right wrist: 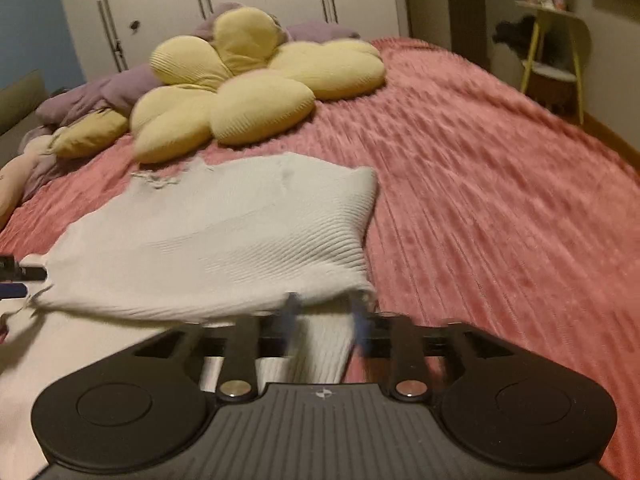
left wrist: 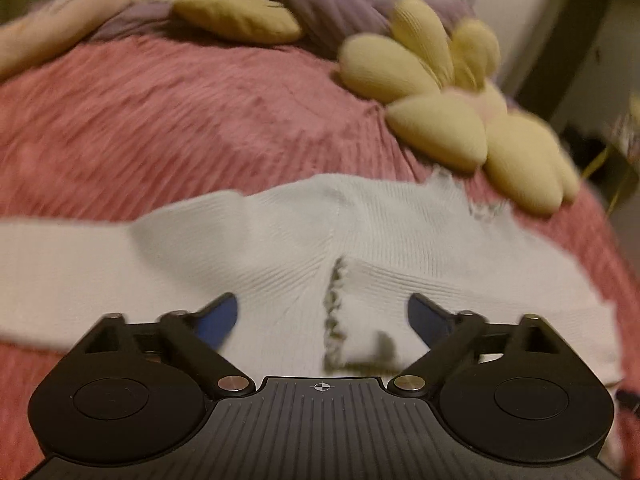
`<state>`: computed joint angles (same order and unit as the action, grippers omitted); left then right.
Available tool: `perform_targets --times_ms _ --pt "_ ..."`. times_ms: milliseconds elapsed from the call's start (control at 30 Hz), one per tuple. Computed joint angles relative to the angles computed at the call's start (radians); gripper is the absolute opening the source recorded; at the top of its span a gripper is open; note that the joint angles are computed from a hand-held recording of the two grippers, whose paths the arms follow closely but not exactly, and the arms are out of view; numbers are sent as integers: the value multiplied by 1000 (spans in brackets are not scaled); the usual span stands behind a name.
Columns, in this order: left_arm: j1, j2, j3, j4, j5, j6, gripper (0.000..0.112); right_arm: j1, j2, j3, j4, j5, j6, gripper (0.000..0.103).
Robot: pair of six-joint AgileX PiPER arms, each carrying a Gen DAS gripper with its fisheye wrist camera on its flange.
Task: Fold small clothes
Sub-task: 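Release the sleeves onto the sweater and open both grippers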
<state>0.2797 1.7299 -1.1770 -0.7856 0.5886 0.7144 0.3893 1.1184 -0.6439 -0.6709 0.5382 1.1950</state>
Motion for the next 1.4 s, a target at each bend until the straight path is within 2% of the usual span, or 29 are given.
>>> perform_targets --times_ms 33,67,200,267,333,400,433,500,600,767,833,867,967,1067,1267,1400 --pt "35 -21 29 -32 9 18 96 67 -28 6 -75 61 88 63" --pt "74 -44 61 -53 9 34 97 127 -56 16 -126 106 146 63" --pt "240 -92 122 -86 -10 81 97 379 -138 32 -175 299 256 72" --pt "359 -74 110 -106 -13 78 97 511 -162 36 -183 391 320 75" --pt "454 -36 66 -82 -26 6 96 635 -172 30 -183 484 383 78" --pt "543 20 10 -86 -32 -46 89 716 -174 18 -169 548 423 79" --pt "589 58 -29 -109 -20 -59 85 730 -173 12 -159 560 432 79" --pt "665 142 -116 -150 31 -111 67 766 -192 10 -138 576 475 79" --pt "758 277 -246 -272 153 -175 54 786 -192 -9 -120 594 507 79" --pt "791 396 -387 -331 214 -288 41 780 -147 -63 -91 608 506 79" --pt "788 427 -432 -297 216 -329 23 780 -131 -80 -85 608 501 79" --pt "787 438 -453 -260 222 -362 10 774 -122 -89 -80 607 492 79" --pt "788 469 -506 -236 247 -383 8 765 -104 -106 -71 608 471 79" --pt "772 432 -496 -202 223 -313 8 762 -108 -108 -76 612 467 79" --pt "671 258 -399 -287 238 -44 7 778 -155 -76 -107 628 524 79" --pt "536 106 -290 -386 300 134 7 801 -194 -50 -140 641 577 79"
